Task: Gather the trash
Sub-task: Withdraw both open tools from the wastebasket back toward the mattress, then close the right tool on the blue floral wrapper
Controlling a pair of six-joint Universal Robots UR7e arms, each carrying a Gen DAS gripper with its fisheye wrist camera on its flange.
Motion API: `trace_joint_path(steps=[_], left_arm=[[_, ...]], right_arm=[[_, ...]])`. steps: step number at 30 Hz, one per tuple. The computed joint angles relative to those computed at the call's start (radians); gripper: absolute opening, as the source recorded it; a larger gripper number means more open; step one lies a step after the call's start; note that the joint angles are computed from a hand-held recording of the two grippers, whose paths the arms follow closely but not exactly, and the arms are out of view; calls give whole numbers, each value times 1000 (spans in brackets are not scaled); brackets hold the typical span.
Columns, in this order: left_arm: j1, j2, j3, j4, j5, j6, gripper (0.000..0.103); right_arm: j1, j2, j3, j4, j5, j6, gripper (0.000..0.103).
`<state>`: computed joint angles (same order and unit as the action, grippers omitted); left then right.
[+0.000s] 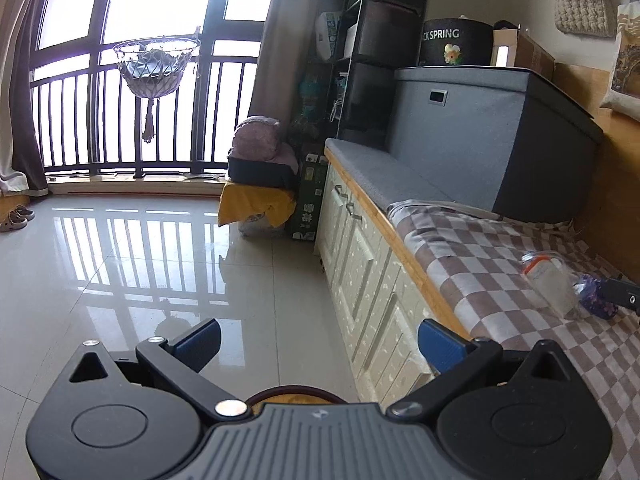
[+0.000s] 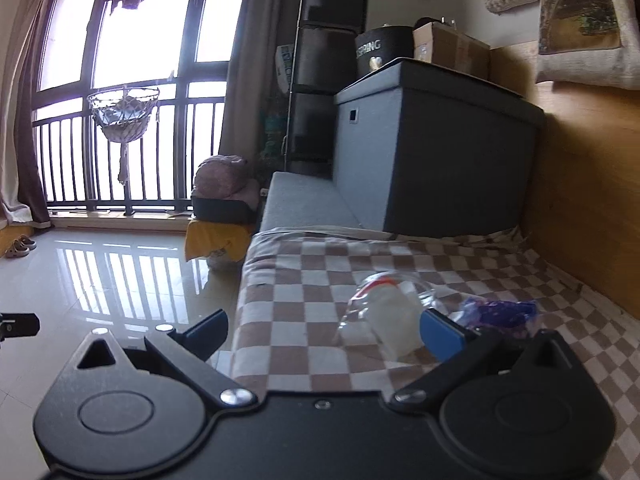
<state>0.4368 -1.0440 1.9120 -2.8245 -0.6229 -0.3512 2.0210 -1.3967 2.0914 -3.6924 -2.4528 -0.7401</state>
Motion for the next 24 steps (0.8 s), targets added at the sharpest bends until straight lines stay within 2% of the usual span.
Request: trace_joint_path(steps=[5,10,14,16,20,24], left_arm=[[-34,70,-43,-61,-18,30,103],[-58,152,-85,-179,-47,110,103],[-59,222,-137,-238,-103,169,103],[-57,257,-167,-261,-131,203,103],[-37,338,-255,-272,-211,270,103],[-5,429,-373,-250,-313,318,103]], right_arm=[[-28,-58,13,-49,11,-82,103],[-84,-108,29,-106,50,-111,103],[-151,-129,25,-148,65,-73,103],[-195,-136,24,-175,85,-22,103],[-282,-147,0,-155,123,109,103],[-355,-120,-69,-144,145,152,103]])
